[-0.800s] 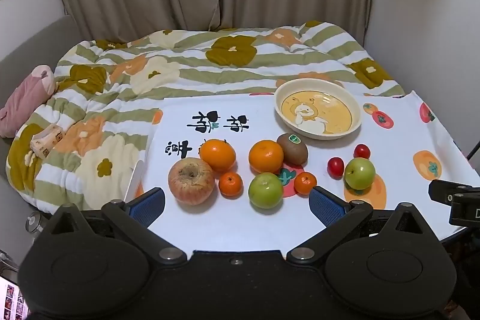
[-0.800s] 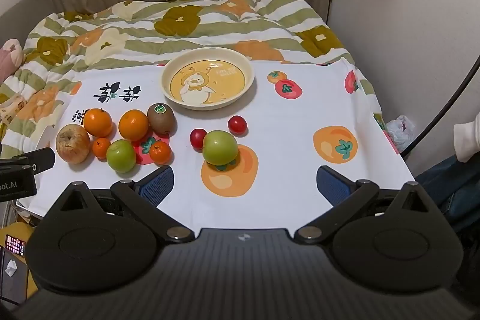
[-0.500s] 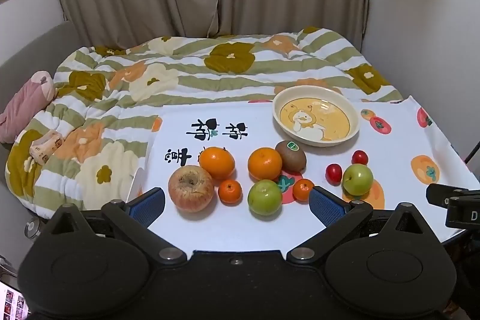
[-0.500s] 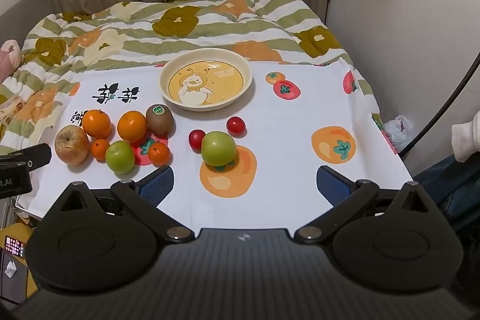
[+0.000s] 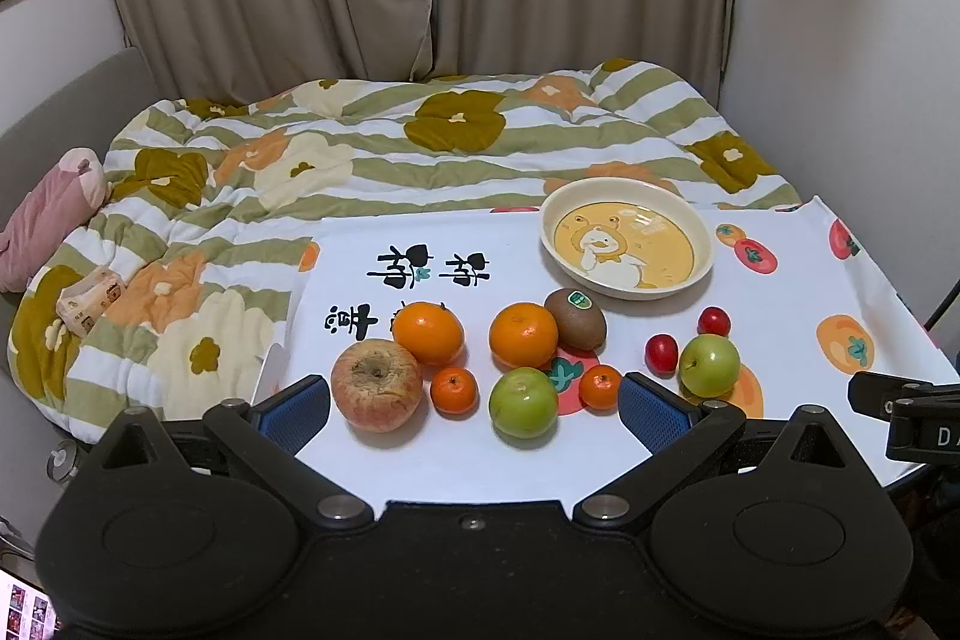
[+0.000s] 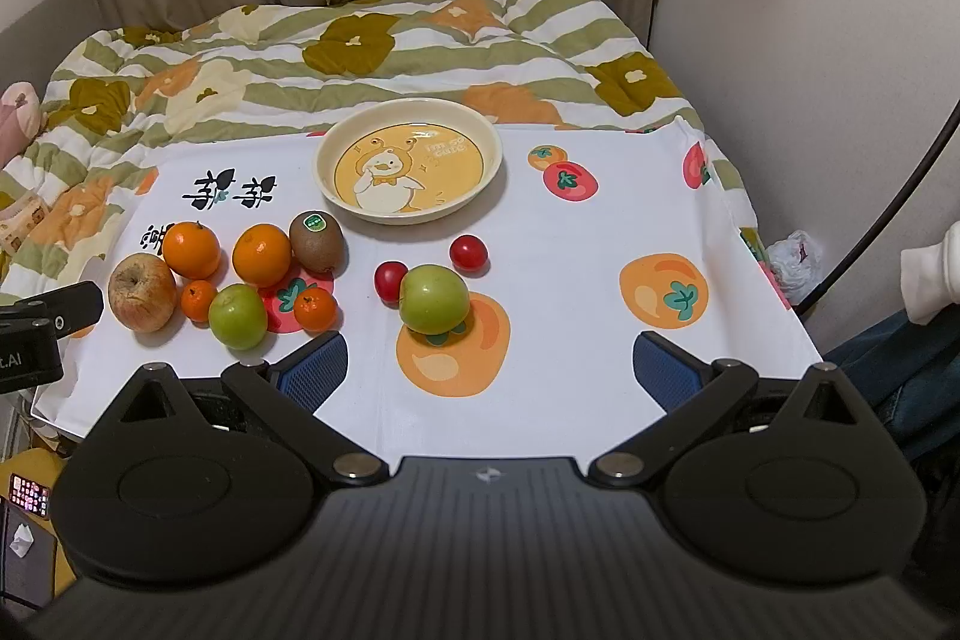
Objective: Organize fruits
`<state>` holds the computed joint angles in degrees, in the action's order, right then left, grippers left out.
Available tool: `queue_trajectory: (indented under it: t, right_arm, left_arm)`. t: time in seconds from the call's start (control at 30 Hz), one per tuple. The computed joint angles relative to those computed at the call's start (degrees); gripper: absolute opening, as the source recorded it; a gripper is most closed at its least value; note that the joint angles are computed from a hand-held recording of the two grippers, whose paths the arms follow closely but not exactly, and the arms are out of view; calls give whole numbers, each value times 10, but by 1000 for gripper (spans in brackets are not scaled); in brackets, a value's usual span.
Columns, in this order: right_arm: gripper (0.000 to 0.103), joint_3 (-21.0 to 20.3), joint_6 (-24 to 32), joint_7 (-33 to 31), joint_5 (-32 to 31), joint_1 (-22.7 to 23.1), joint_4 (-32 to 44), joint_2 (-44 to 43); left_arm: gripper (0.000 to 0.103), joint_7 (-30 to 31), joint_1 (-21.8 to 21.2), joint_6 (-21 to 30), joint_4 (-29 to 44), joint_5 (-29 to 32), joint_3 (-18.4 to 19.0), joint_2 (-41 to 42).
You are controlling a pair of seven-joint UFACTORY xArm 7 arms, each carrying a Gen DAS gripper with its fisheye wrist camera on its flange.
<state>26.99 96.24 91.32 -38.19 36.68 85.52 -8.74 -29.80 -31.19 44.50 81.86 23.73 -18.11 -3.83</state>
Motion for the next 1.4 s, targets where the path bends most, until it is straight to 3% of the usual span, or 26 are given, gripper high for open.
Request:
queue_trajectory:
  t: [1.4]
  right_arm:
    - [103, -8, 8, 0, -11, 14, 23, 18]
  left_arm:
    - [103, -5, 1, 6, 5, 1, 1, -2]
